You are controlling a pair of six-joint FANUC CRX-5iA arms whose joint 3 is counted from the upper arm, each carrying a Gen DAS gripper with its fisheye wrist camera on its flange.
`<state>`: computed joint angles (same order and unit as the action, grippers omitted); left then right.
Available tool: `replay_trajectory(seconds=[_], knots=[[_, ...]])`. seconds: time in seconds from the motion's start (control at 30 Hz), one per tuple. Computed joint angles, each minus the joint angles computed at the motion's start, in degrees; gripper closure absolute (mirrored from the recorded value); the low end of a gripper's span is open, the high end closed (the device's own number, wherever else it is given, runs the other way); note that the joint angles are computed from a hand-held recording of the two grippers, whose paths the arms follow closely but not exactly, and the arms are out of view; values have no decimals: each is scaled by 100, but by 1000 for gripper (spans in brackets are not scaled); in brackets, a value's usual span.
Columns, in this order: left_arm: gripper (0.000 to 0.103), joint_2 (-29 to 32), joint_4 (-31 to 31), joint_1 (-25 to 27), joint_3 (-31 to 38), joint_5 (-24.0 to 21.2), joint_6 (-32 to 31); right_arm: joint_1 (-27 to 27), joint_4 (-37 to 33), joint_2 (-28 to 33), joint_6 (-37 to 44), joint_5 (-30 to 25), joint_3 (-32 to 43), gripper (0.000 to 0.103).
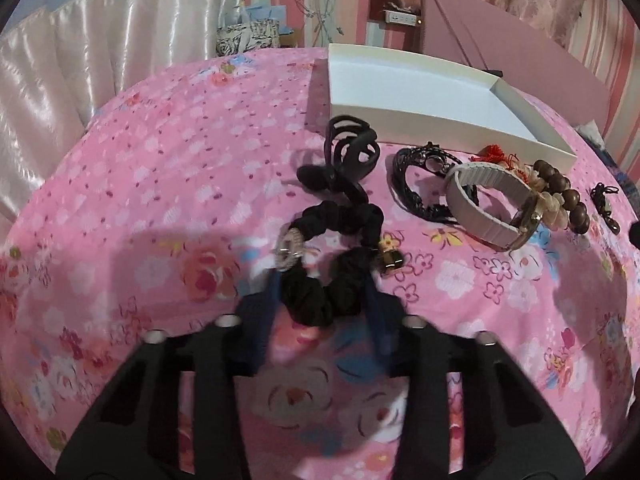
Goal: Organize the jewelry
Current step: 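Grasp the black scrunchie bracelet with the left tool while the right tool grasps the brown bead bracelet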
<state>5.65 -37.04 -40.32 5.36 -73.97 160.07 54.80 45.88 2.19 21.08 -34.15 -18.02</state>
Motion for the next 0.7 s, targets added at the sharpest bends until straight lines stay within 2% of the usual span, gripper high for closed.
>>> replay_trajectory(seconds=[0.1,0.2,0.27,0.4,0.5,0.6,0.67,0.7], knots=[[86,-135,110,179,-182,330,-62,23,-351,289,580,0,389,2],[88,-283,235,330,-321,603,-20,66,-340,593,925,1,655,4],[88,-322,148,294,-289,595,42,89,-472,783,1233,-123,874,17],[88,-347,-3,226,-152,534,5,38,-1114,1073,1939,-372,1320,32],[88,-387,-155,123,-89,499,38,-17,-1360,1166,2164,-449,1465,36],[88,-466,-244,62,-91,566,73,-21,-1237,1173,2213,-506,1448,53],[88,-647,-315,-36,-203,573,144,-12,-958,1090,2083,-504,1301,84],[88,-669,-378,-94,-184,550,166,-36,-969,1039,2073,-507,1269,84]])
